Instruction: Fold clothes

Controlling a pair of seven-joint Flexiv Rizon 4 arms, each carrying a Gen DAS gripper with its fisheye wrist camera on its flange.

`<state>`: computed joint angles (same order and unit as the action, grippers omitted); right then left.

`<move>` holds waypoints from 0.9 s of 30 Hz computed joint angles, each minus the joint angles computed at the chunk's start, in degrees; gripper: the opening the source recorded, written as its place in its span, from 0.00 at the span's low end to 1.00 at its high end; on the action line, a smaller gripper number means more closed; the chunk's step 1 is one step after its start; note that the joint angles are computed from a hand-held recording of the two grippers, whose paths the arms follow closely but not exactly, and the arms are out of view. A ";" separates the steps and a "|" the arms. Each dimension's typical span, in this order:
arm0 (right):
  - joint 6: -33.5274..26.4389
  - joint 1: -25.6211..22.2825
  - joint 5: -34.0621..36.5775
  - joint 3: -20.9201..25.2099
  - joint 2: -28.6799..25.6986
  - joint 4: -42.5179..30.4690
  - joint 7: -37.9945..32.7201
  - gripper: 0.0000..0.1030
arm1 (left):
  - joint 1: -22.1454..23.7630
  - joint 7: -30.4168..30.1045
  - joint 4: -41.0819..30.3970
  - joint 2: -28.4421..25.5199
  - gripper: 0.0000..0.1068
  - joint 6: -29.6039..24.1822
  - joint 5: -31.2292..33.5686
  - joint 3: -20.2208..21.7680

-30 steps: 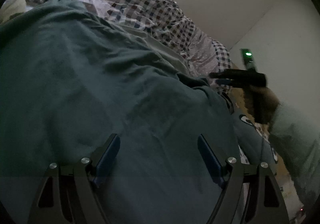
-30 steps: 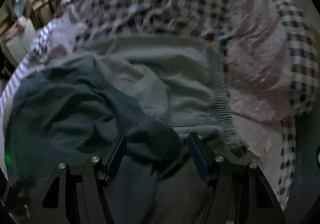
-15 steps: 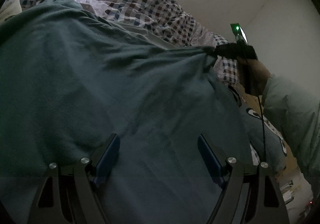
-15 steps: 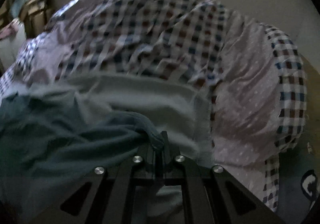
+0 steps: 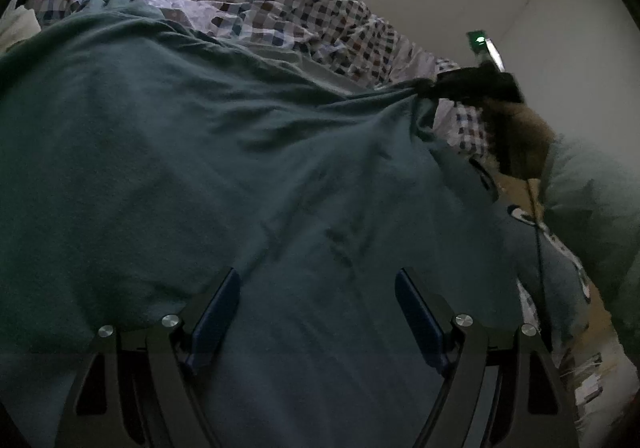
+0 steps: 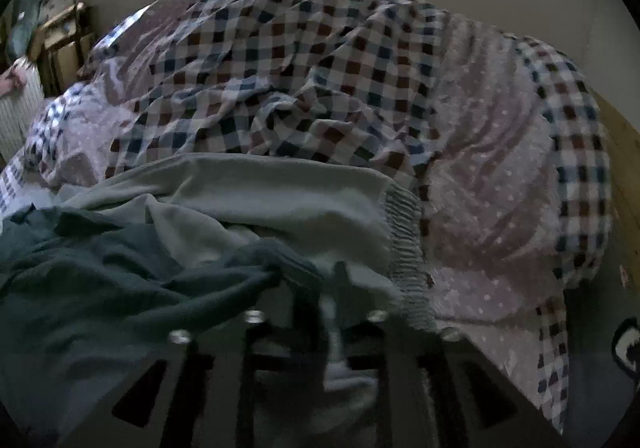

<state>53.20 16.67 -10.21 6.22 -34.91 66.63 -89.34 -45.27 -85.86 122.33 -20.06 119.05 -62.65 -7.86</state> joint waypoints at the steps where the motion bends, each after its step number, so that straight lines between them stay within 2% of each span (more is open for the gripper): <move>1: 1.28 -0.66 0.95 0.43 1.55 1.89 0.15 0.43 | -0.88 1.64 -0.53 -0.13 0.78 -0.10 -1.89 0.42; 5: 5.69 -3.69 5.13 2.59 9.20 11.05 -0.77 0.50 | -2.38 8.61 -2.85 -0.61 0.78 0.21 -9.40 -0.12; 7: 8.08 -4.88 6.54 2.96 13.75 16.68 -0.82 0.57 | -2.64 13.48 -4.74 -1.06 0.78 0.90 -14.30 -1.34; 9: 10.77 -5.84 7.32 2.90 18.67 22.94 -0.28 0.60 | -2.45 17.76 -6.19 -1.23 0.78 1.96 -18.56 -2.98; 12: 12.45 -9.04 15.14 4.97 27.04 31.65 -2.76 0.63 | -1.78 23.08 -8.41 -1.70 0.78 4.69 -23.54 -5.96; 15: 14.11 -10.36 24.09 5.14 36.21 41.04 -5.74 0.64 | -0.90 25.98 -9.79 -1.88 0.78 7.53 -24.64 -8.63; 20: 19.50 -11.21 23.62 5.28 50.57 59.32 -1.22 0.64 | -0.79 34.04 -14.29 -3.65 0.78 12.02 -24.75 -13.28; 24: 20.33 -9.61 27.50 2.64 61.87 70.49 1.70 0.64 | -2.88 47.99 -22.04 -7.69 0.78 16.04 -27.86 -17.86; 27: 21.22 -10.65 27.17 1.34 68.50 76.58 4.68 0.64 | -4.63 57.51 -27.75 -10.27 0.78 18.16 -29.58 -21.72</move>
